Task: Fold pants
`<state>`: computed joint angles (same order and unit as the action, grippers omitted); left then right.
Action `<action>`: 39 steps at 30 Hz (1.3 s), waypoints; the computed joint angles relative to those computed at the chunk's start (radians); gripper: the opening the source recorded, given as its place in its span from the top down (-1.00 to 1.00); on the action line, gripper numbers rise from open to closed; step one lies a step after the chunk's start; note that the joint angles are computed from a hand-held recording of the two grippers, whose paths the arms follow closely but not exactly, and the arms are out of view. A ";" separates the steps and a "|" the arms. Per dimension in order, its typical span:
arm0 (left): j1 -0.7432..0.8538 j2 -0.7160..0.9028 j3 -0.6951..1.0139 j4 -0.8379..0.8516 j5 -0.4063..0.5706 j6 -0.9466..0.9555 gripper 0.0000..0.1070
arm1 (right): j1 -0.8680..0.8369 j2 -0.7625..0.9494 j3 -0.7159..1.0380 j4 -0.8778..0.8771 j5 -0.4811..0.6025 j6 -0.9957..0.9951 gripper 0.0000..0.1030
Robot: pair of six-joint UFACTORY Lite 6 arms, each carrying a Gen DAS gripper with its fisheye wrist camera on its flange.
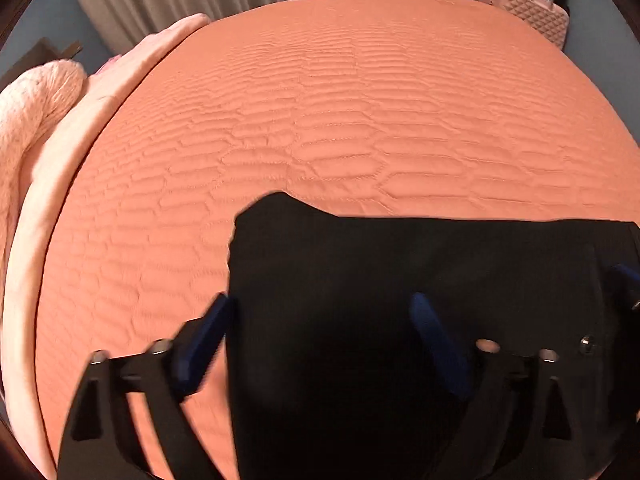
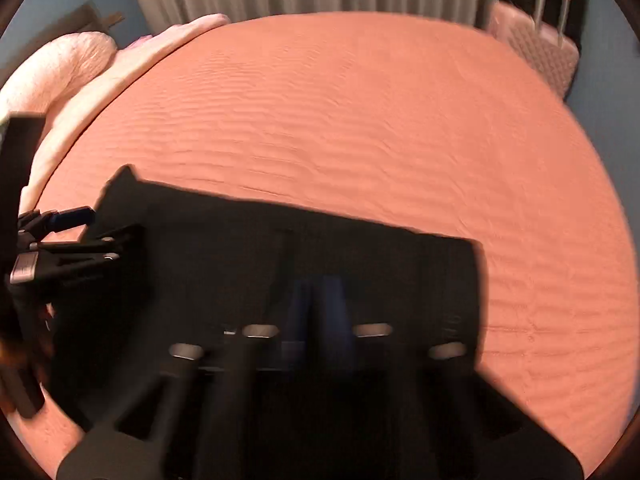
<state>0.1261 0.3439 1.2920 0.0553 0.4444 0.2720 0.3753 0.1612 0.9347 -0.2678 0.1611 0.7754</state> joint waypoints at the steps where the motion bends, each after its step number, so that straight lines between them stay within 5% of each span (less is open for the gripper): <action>1: 0.028 0.038 0.055 -0.059 0.027 0.053 -0.83 | -0.028 -0.033 -0.045 0.051 -0.036 0.015 1.00; 3: 0.066 0.087 0.148 -0.108 0.078 0.075 -0.83 | -0.027 -0.093 -0.049 0.026 0.013 0.033 1.00; 4: 0.085 0.067 0.155 -0.161 0.078 0.104 -0.67 | 0.009 -0.097 -0.027 -0.048 0.035 0.082 0.96; 7: 0.100 -0.010 0.155 -0.336 0.130 0.192 -0.67 | 0.113 -0.049 0.005 -0.317 0.050 0.259 0.98; 11: 0.101 0.074 0.090 -0.207 0.064 0.213 -0.77 | 0.053 -0.097 -0.129 -0.641 -0.001 0.594 1.00; 13: 0.176 0.078 0.104 -0.288 0.086 0.270 -0.77 | 0.022 -0.241 -0.248 -0.605 0.013 0.591 1.00; 15: 0.244 0.063 0.109 -0.287 0.094 0.288 -0.77 | 0.042 -0.339 -0.306 -0.538 0.163 0.532 0.99; 18: 0.341 -0.077 -0.031 -0.226 -0.036 0.370 -0.63 | 0.144 -0.600 -0.446 -0.482 0.366 0.505 0.92; 20: 0.405 -0.219 -0.110 -0.388 0.042 0.579 -0.64 | 0.275 -0.721 -0.484 -0.476 0.436 0.574 0.92; 22: 0.498 -0.417 -0.239 -0.585 0.238 0.788 -0.70 | 0.469 -0.713 -0.449 -0.515 0.468 0.711 0.92; 24: 0.591 -0.617 -0.433 -0.683 0.402 0.968 -0.69 | 0.558 -0.556 -0.374 -0.603 0.381 0.832 0.91; 26: 0.559 -0.778 -0.640 -0.671 0.405 0.993 -0.70 | 0.569 -0.407 -0.335 -0.649 0.274 0.916 0.92; 28: 0.487 -0.931 -0.846 -0.588 0.300 0.971 -0.75 | 0.583 -0.357 -0.381 -0.716 0.235 0.970 0.98; 31: 0.597 -0.953 -0.907 -0.659 0.260 1.145 -0.83 | 0.575 -0.576 -0.591 -0.706 0.190 1.128 1.00; 33: 0.709 -0.836 -0.805 -0.625 0.313 1.100 -0.79 | 0.681 -0.652 -0.598 -0.591 0.347 1.087 1.00; 35: 0.875 -0.867 -0.738 -0.650 0.482 1.132 -0.76 | 0.843 -0.581 -0.503 -0.618 0.495 1.120 0.89; 37: 0.932 -0.984 -0.792 -0.653 0.569 1.184 -0.78 | 0.870 -0.463 -0.445 -0.696 0.475 1.160 0.90; 39: 0.902 -1.110 -0.911 -0.618 0.489 1.269 -0.82 | 0.756 -0.357 -0.468 -0.714 0.325 1.152 0.88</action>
